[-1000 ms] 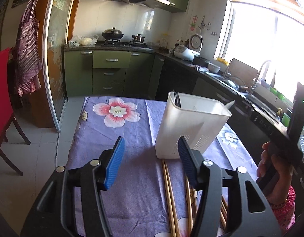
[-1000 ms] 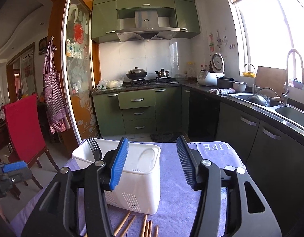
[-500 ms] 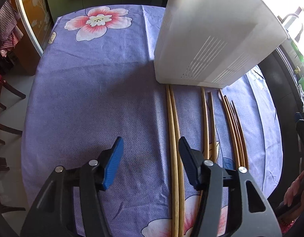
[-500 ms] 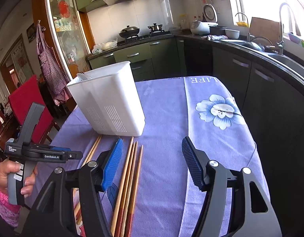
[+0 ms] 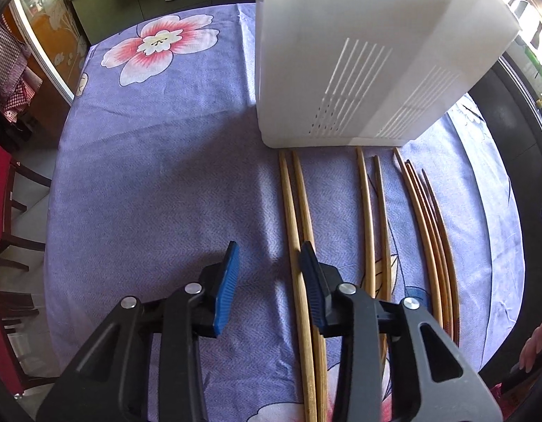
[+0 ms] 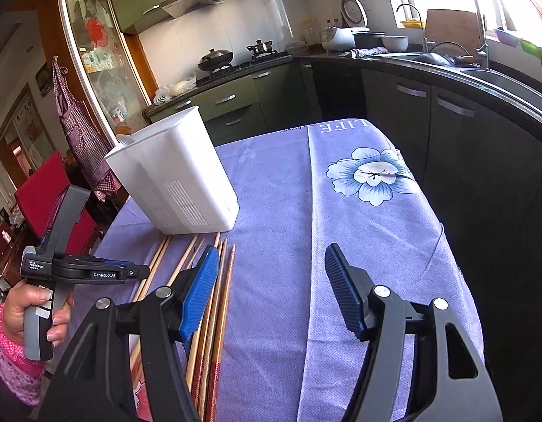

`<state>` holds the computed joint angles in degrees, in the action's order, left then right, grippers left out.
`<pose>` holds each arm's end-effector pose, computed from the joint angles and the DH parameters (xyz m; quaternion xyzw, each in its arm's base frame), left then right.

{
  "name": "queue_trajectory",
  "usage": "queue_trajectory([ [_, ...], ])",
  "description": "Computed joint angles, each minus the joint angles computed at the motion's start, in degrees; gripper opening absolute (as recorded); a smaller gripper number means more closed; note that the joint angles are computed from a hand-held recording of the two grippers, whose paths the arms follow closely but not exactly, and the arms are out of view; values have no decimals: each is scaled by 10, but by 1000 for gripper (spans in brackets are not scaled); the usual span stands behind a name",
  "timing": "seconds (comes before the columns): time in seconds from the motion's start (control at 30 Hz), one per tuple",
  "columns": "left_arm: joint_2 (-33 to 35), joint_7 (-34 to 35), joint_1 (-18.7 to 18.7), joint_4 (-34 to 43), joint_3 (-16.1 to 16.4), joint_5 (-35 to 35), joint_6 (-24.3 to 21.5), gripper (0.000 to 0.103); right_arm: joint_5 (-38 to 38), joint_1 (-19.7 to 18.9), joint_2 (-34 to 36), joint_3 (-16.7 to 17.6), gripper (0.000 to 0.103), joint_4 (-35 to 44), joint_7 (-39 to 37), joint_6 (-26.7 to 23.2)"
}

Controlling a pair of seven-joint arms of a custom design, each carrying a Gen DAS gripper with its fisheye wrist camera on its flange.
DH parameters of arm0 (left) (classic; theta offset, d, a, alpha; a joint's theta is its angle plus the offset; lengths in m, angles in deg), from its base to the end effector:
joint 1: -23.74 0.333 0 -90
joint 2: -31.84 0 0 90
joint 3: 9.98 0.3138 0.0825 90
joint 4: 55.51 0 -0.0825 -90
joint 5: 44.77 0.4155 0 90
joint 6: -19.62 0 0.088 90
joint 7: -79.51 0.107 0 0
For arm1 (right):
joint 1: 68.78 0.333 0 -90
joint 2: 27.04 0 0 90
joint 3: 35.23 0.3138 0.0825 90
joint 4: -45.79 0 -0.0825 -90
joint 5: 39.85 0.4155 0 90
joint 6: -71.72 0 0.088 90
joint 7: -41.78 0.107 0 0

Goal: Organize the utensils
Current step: 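Reach the left gripper down and grasp one wooden chopstick, then lift the chopstick upright with the left gripper while the right gripper grasps another chopstick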

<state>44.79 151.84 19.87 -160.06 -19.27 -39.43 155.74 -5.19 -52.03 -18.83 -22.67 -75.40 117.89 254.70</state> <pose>0.6586 -0.1465 0.4302 -0.7086 0.6861 -0.1323 0.0979 0.5751 0.2570 0.4267 -0.6681 0.5941 -0.1529 0.4210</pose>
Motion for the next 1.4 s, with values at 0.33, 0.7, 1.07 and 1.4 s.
queue_trajectory([
  [0.33, 7, 1, -10, 11, -3, 18, -16, 8, -13, 14, 2, -18, 64, 3, 17, -12],
  [0.7, -74, 25, 9, -84, 3, -15, 66, 6, -178, 63, 64, -74, 53, 94, 90, -149],
  [1.07, -184, -12, 2, -196, 13, 28, 211, 7, -299, 109, 149, -106, 24, 205, 161, -245],
  [1.4, -207, 20, -11, -222, 26, 0, 244, 6, -377, 125, 177, -120, 16, 247, 220, -298],
])
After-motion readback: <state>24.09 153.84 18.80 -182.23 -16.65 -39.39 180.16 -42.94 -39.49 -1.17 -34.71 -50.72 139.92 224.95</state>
